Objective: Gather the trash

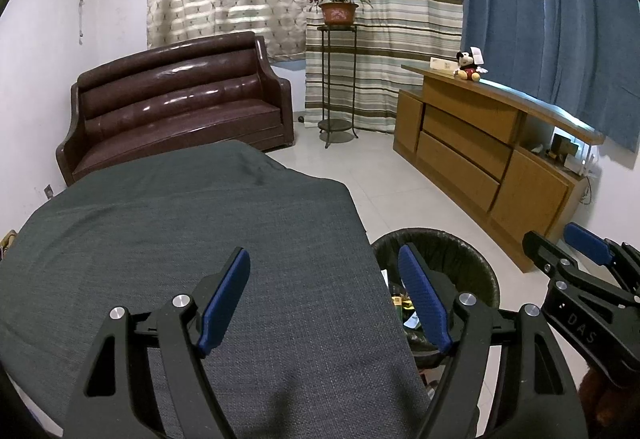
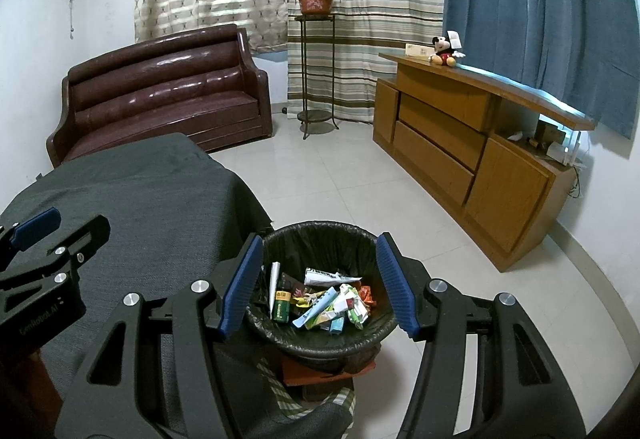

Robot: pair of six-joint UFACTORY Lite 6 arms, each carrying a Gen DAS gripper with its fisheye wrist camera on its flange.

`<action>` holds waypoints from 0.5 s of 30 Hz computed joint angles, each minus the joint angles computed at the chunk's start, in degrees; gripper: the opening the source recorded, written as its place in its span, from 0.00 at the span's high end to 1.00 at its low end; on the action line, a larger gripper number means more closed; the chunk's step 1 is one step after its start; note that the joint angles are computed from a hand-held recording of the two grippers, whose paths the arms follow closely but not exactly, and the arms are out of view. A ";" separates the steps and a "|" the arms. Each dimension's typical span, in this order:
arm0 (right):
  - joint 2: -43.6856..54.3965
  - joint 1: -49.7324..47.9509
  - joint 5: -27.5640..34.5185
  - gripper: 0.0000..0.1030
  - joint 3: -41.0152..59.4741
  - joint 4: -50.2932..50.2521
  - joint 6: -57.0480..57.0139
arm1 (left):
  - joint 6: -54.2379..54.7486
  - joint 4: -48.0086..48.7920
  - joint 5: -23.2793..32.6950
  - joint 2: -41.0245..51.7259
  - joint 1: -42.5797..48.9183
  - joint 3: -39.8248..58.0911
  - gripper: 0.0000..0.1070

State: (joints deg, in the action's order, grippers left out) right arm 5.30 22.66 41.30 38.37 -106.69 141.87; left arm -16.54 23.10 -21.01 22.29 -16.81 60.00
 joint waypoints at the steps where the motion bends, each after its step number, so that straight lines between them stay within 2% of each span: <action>1: -0.02 -0.12 0.02 0.44 -0.17 -0.33 0.30 | 0.03 -0.06 0.04 0.07 -0.02 0.07 0.30; 15: 0.38 0.32 0.13 0.44 0.23 0.26 0.07 | 0.20 -0.37 0.36 -0.09 -0.21 0.11 0.31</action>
